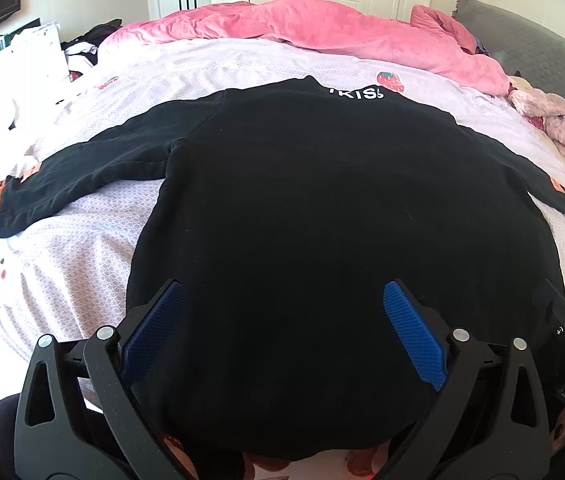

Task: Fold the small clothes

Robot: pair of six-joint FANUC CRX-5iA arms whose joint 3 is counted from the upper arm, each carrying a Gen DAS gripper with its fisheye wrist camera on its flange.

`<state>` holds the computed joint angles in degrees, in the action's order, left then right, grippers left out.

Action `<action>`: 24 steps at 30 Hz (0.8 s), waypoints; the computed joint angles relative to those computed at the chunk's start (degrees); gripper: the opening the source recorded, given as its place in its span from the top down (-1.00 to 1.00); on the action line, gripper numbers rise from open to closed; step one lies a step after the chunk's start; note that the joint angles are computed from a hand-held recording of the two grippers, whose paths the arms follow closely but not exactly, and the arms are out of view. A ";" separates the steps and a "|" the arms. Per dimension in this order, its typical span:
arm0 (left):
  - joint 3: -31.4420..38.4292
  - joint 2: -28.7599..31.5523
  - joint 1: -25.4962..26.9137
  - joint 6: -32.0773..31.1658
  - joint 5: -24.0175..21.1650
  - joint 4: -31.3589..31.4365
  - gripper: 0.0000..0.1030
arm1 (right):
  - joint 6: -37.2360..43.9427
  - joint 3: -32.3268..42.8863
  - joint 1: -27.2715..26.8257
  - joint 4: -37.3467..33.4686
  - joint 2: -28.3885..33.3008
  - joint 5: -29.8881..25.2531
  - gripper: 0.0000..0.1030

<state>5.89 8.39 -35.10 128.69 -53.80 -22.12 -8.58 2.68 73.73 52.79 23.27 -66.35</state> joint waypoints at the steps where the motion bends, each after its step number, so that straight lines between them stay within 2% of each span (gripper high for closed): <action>1: -0.05 -0.07 0.03 0.09 0.07 -0.01 -0.82 | 0.08 0.00 0.02 -0.04 -0.01 0.02 -0.92; 24: 0.22 -0.10 -0.08 0.11 -0.12 -0.31 -0.82 | 0.18 0.38 0.20 0.10 0.00 -0.48 -0.92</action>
<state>6.11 8.30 -35.19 128.80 -53.92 -22.43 -8.39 3.07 73.93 52.89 23.27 -66.83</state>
